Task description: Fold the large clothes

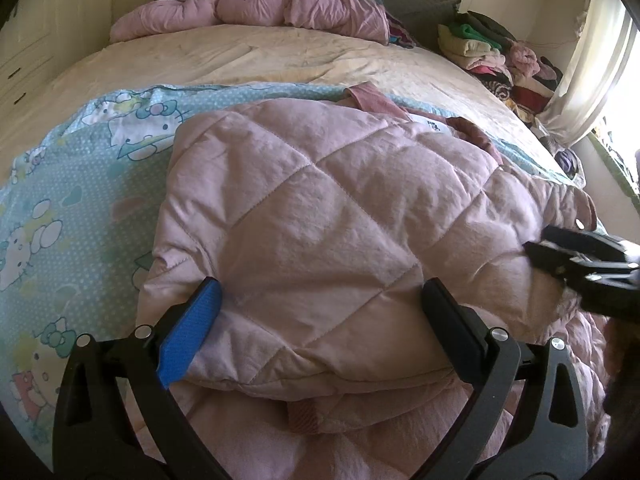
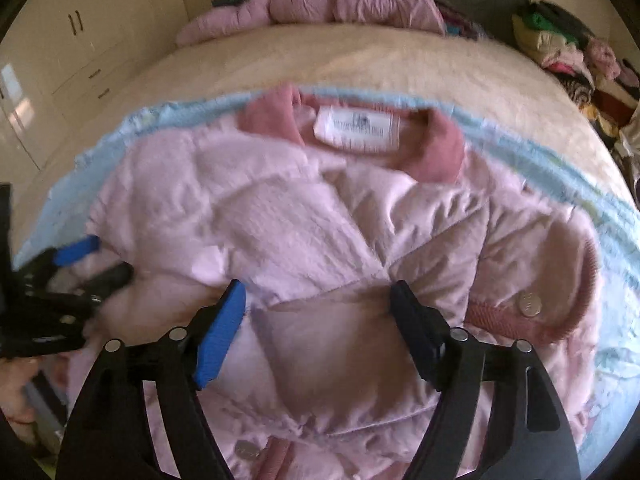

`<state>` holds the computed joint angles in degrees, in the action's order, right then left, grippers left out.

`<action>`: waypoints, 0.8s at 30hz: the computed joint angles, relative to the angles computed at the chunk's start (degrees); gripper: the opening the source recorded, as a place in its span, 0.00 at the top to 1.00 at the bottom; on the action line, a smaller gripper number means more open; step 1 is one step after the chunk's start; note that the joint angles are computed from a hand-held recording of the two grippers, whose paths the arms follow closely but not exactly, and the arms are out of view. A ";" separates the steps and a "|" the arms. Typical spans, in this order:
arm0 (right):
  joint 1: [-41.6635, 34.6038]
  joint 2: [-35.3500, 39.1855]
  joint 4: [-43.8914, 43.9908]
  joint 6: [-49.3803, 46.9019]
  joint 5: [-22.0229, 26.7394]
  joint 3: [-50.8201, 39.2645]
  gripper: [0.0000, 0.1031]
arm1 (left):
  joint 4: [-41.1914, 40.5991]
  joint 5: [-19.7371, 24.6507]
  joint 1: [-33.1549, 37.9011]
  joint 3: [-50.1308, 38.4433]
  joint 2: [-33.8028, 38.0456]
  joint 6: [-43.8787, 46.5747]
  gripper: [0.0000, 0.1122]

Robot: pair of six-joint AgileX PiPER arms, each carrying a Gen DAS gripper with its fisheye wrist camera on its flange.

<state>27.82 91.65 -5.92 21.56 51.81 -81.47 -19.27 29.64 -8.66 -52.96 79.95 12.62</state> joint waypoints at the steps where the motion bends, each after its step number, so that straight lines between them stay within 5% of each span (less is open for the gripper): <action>1: -0.30 0.13 0.73 0.20 -1.32 1.12 0.27 | 0.51 -0.11 -0.23 0.06 -0.05 -0.42 0.16; 9: 0.71 -2.15 -2.06 6.15 -7.40 7.07 0.26 | 2.99 0.81 -0.82 -0.59 -0.56 -2.34 0.16; 14: -2.39 -8.44 7.03 -0.64 -12.45 11.34 0.07 | 1.13 3.19 0.83 -2.06 -1.55 -1.15 0.16; 24: -1.99 -15.68 6.95 3.76 -11.33 14.60 0.05 | 2.61 6.45 0.31 -3.34 -4.89 -3.19 0.16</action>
